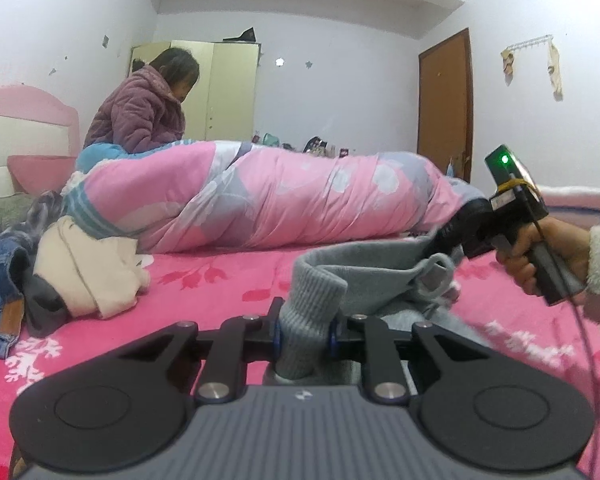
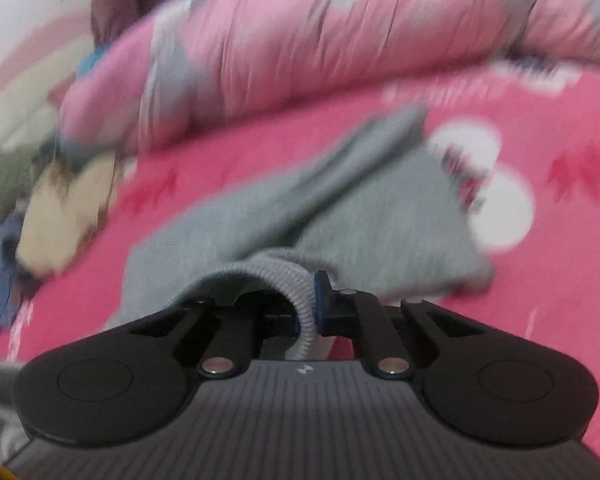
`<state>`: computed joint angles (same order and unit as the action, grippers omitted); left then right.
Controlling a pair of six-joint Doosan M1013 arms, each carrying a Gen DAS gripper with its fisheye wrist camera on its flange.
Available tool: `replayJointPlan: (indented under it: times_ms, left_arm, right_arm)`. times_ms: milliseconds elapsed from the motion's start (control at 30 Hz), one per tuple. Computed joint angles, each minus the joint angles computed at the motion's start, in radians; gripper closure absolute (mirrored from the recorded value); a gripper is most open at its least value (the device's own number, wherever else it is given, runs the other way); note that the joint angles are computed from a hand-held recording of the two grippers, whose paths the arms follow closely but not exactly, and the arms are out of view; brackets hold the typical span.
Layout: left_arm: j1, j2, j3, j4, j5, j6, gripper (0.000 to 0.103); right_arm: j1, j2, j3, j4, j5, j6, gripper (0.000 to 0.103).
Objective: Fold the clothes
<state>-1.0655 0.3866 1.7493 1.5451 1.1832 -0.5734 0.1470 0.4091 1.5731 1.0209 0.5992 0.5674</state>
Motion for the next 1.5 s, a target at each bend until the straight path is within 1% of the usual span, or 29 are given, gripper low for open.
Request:
replayJointPlan:
  times_ms: [67,133,167,233,300,367,433,533,600,667,700,733,767,833,900,933,1067,1133,1200,1300,1367,1433,1500]
  left_arm:
    - [-0.005,-0.006,-0.012,0.057,-0.008,-0.004,0.083]
    - [-0.008,-0.006,-0.032,0.149,-0.033,-0.011,0.084]
    - [-0.009,-0.006,-0.044,0.197,-0.048,-0.016,0.084]
    - [-0.007,0.002,-0.082,0.318,-0.109,-0.051,0.085]
    - [-0.002,0.019,-0.135,0.455,-0.183,-0.104,0.085]
    - [0.005,0.045,-0.201,0.610,-0.271,-0.203,0.085]
    - [0.009,0.080,-0.272,0.782,-0.334,-0.322,0.086]
    - [0.006,0.122,-0.350,1.006,-0.373,-0.486,0.086]
    - [0.004,0.148,-0.397,1.147,-0.385,-0.600,0.086]
    - [0.000,0.164,-0.414,1.210,-0.382,-0.661,0.086]
    - [-0.001,0.169,-0.415,1.221,-0.387,-0.684,0.086]
    - [-0.001,0.170,-0.411,1.201,-0.403,-0.686,0.086]
    - [-0.001,0.171,-0.407,1.173,-0.422,-0.682,0.086]
    - [0.000,0.171,-0.394,1.097,-0.458,-0.658,0.086]
    - [0.002,0.167,-0.372,0.984,-0.475,-0.602,0.086]
    - [0.003,0.164,-0.358,0.923,-0.472,-0.568,0.086]
    - [0.005,0.144,-0.293,0.685,-0.396,-0.456,0.086]
    - [0.006,0.130,-0.257,0.570,-0.330,-0.427,0.086]
    - [0.005,0.111,-0.212,0.479,-0.237,-0.415,0.086]
    - [-0.005,0.094,-0.157,0.352,-0.055,-0.404,0.086]
    - [-0.005,0.083,-0.132,0.263,0.038,-0.414,0.086]
    - [0.003,0.075,-0.108,0.185,0.111,-0.422,0.086]
    - [0.019,0.063,-0.083,0.108,0.157,-0.442,0.086]
  right_arm:
    - [-0.013,-0.050,0.052,0.210,-0.065,-0.201,0.098]
    - [-0.038,-0.111,0.103,0.468,-0.102,-0.444,0.098]
    - [-0.057,-0.139,0.122,0.576,-0.103,-0.537,0.098]
    - [-0.109,-0.197,0.156,0.777,-0.093,-0.694,0.098]
    - [-0.169,-0.254,0.179,0.930,-0.080,-0.814,0.099]
    - [-0.238,-0.318,0.199,1.054,-0.076,-0.912,0.099]
    - [-0.307,-0.384,0.213,1.149,-0.081,-0.990,0.099]
    - [-0.406,-0.486,0.231,1.294,-0.084,-1.104,0.099]
    - [-0.450,-0.538,0.242,1.351,-0.089,-1.166,0.099]
    - [-0.488,-0.581,0.249,1.390,-0.102,-1.237,0.099]
    - [-0.489,-0.591,0.253,1.400,-0.130,-1.290,0.099]
    - [-0.489,-0.599,0.257,1.409,-0.157,-1.338,0.099]
    - [-0.484,-0.596,0.258,1.398,-0.185,-1.355,0.099]
    - [-0.466,-0.571,0.255,1.325,-0.242,-1.327,0.099]
    - [-0.431,-0.524,0.237,1.190,-0.302,-1.214,0.099]
    - [-0.410,-0.492,0.226,1.106,-0.311,-1.139,0.099]
    - [-0.301,-0.386,0.182,0.967,-0.314,-1.063,0.099]
    - [-0.244,-0.341,0.151,0.893,-0.300,-1.010,0.099]
    - [-0.183,-0.298,0.112,0.816,-0.278,-0.947,0.099]
    - [-0.075,-0.231,0.035,0.654,-0.262,-0.793,0.099]
    - [0.009,-0.194,-0.021,0.470,-0.261,-0.635,0.099]
    - [0.090,-0.142,-0.092,0.287,-0.248,-0.476,0.099]
    - [0.160,-0.093,-0.160,0.132,-0.234,-0.332,0.099]
